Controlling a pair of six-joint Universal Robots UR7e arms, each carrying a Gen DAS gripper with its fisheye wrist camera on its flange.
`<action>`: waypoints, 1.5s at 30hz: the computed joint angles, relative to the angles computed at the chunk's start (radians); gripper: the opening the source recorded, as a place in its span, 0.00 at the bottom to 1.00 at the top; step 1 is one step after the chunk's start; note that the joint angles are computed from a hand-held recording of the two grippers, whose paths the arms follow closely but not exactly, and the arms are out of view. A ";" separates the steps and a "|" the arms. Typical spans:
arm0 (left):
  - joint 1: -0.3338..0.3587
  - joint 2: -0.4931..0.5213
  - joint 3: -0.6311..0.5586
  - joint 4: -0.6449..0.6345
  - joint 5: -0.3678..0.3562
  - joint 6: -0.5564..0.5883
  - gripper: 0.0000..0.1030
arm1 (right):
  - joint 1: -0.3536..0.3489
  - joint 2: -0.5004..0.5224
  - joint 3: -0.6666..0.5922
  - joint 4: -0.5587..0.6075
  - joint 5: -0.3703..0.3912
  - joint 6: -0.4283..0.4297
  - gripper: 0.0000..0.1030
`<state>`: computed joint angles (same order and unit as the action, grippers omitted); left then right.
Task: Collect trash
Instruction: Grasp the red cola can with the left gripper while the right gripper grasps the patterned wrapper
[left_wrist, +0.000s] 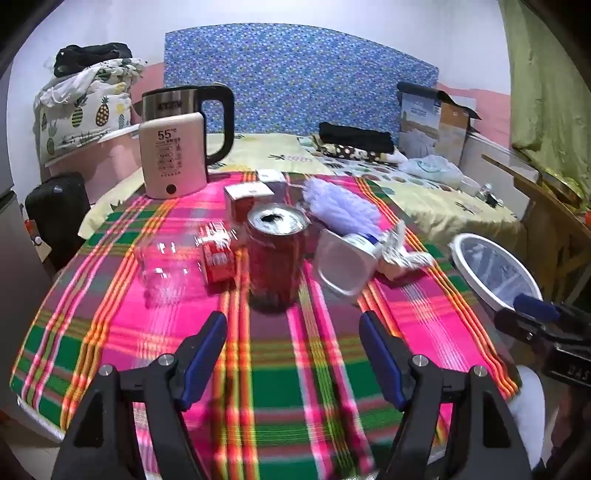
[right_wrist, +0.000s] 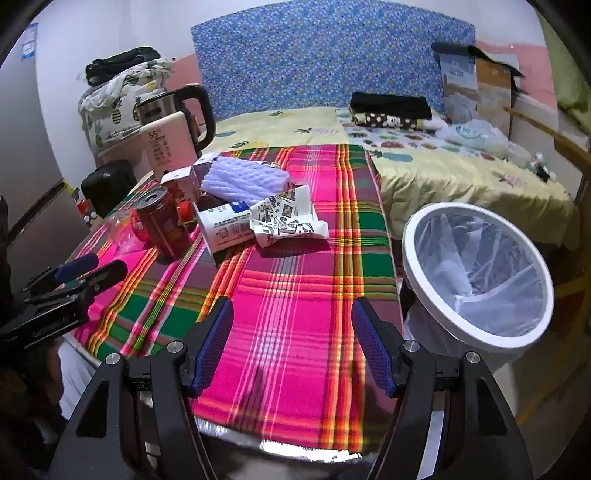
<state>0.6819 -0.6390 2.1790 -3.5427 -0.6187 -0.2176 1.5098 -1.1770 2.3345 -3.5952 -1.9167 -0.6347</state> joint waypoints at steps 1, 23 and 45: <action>0.008 0.003 -0.012 -0.008 0.002 0.016 0.73 | -0.003 -0.001 -0.009 0.018 0.008 0.011 0.66; 0.125 0.089 -0.219 -0.029 -0.040 0.211 0.65 | -0.077 0.031 -0.238 0.444 0.132 0.221 0.47; 0.135 0.080 -0.215 -0.035 -0.071 0.221 0.53 | -0.143 0.057 -0.316 0.504 0.370 0.381 0.15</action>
